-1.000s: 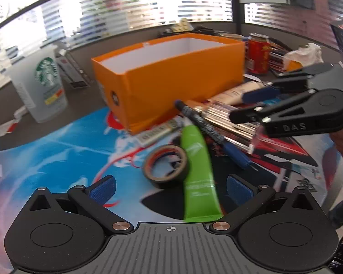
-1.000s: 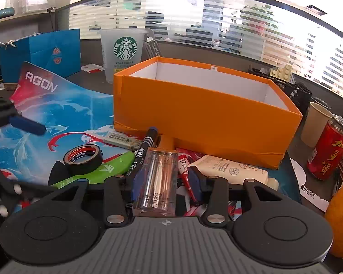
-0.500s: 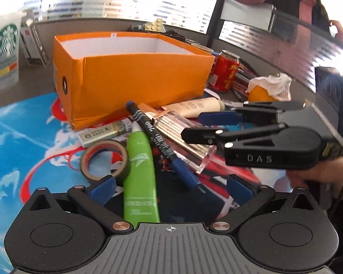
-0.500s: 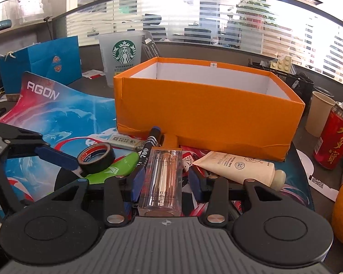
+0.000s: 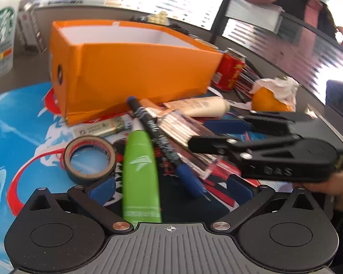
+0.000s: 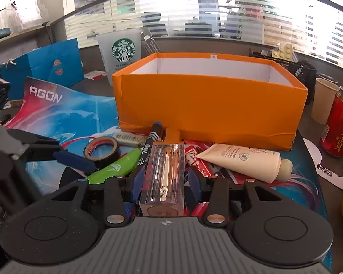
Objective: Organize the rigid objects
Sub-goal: 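Grasp green white-capped bottle with left tool while right tool grasps clear glass bottle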
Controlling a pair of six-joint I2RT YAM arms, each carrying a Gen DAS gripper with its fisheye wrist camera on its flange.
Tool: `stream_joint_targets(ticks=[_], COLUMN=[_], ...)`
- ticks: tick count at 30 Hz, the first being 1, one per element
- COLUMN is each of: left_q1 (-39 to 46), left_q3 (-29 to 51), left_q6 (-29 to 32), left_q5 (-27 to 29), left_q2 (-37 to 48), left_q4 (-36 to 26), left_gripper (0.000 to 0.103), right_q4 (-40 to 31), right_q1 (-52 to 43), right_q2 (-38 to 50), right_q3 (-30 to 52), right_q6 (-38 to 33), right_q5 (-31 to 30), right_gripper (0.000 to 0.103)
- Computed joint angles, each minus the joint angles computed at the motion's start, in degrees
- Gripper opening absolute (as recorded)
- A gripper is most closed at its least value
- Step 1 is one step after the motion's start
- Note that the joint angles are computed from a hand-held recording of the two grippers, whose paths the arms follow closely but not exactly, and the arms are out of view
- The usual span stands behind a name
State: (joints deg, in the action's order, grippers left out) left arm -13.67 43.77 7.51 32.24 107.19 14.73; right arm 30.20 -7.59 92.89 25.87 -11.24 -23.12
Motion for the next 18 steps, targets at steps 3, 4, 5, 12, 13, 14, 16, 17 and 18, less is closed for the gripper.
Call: stream_joint_targets(ticks=[3, 4, 5, 12, 13, 14, 16, 17, 18], left_q1=[0.72, 0.72, 0.74, -0.92, -1.39, -2.13, -2.52, -2.7, -3.07], left_q3=[0.34, 0.5, 0.64, -1.83, -2.18, -2.17, -2.33, -2.14, -2.0], left_q6=[-0.33, 0.15, 0.74, 5.99, 6.49, 6.86, 7.97, 8.53, 8.81], left_q5=[-1.09, -1.96, -2.64, -15.66, -16.96, -18.13, -17.33, -16.78, -16.55], left_q2=[0.53, 0.54, 0.58, -0.15, -0.16, 0.21, 0.35, 0.55, 0.74], left_q4=[0.89, 0.75, 0.57, 4.52, 5.17, 5.75, 6.18, 6.17, 6.34], left_gripper=[0.103, 0.103, 0.103, 0.103, 0.103, 0.103, 0.103, 0.103, 0.103], right_q4=[-0.97, -1.24, -1.42, -2.14, -2.65, -3.24, -4.02, -4.92, -5.6], right_q1=[0.51, 0.76, 1.08, 3.02, 3.82, 4.73, 5.54, 5.32, 5.23], right_q2=[0.76, 1.08, 1.28, 0.17, -0.22, -0.33, 0.51, 1.33, 2.24], right_q3=[0.82, 1.12, 1.28, 0.76, 0.76, 1.03, 2.22, 3.28, 4.2], right_q6=[-0.4, -0.57, -0.8, -2.74, -3.51, -4.46, -5.49, -4.97, -4.68], right_q5=[0.57, 0.86, 1.2, 5.07, 6.55, 8.08, 8.88, 8.11, 7.79], right_gripper=[0.04, 0.04, 0.038, 0.036, 0.036, 0.036, 0.036, 0.036, 0.036])
